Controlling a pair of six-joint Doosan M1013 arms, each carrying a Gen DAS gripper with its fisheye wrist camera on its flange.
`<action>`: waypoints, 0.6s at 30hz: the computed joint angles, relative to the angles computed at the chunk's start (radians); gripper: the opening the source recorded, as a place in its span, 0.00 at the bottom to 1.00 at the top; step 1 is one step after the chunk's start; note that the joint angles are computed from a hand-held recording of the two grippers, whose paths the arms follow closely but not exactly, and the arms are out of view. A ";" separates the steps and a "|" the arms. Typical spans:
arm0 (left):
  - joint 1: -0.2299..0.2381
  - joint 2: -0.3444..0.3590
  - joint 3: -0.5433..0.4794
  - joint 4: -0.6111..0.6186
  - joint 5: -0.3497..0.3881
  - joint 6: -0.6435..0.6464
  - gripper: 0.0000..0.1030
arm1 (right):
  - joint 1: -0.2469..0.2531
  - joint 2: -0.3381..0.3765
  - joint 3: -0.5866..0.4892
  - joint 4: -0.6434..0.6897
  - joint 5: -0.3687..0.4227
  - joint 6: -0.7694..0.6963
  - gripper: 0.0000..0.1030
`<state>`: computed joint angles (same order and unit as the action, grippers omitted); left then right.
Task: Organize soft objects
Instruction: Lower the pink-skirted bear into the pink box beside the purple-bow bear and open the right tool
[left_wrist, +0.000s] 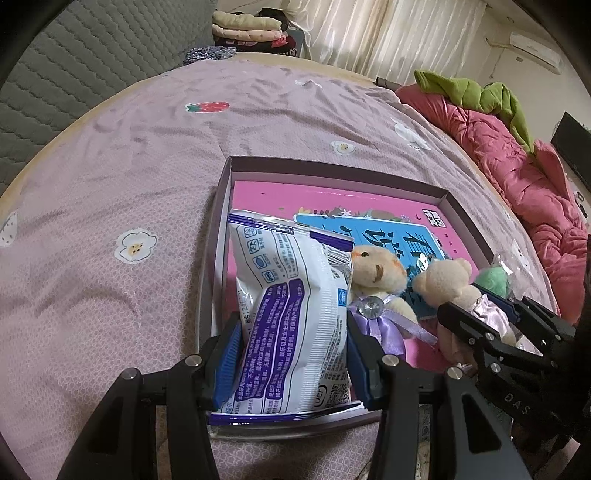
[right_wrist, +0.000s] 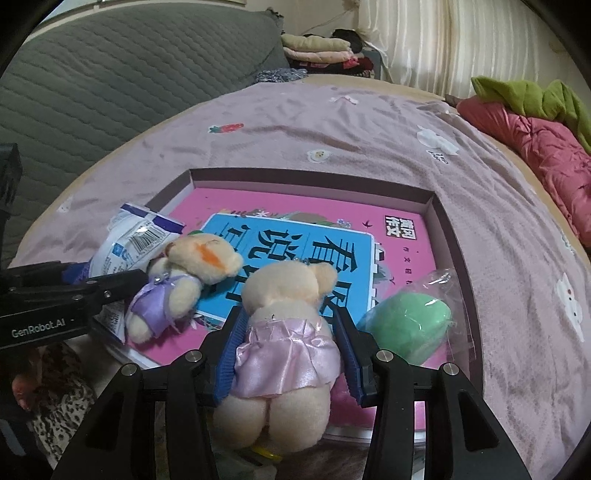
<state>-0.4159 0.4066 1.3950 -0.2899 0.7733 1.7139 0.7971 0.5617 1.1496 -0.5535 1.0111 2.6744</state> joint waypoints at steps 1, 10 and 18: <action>-0.001 0.000 0.000 0.003 -0.001 -0.001 0.49 | 0.000 0.000 0.001 0.000 0.000 0.002 0.48; -0.007 -0.001 0.001 0.013 -0.002 0.018 0.49 | -0.012 -0.008 0.018 0.062 -0.040 -0.005 0.55; -0.003 0.002 -0.002 -0.012 0.008 0.039 0.49 | -0.007 -0.011 0.014 0.046 -0.033 -0.015 0.66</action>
<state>-0.4189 0.4084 1.3926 -0.3023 0.7810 1.7525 0.7898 0.5505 1.1632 -0.5074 0.9782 2.6590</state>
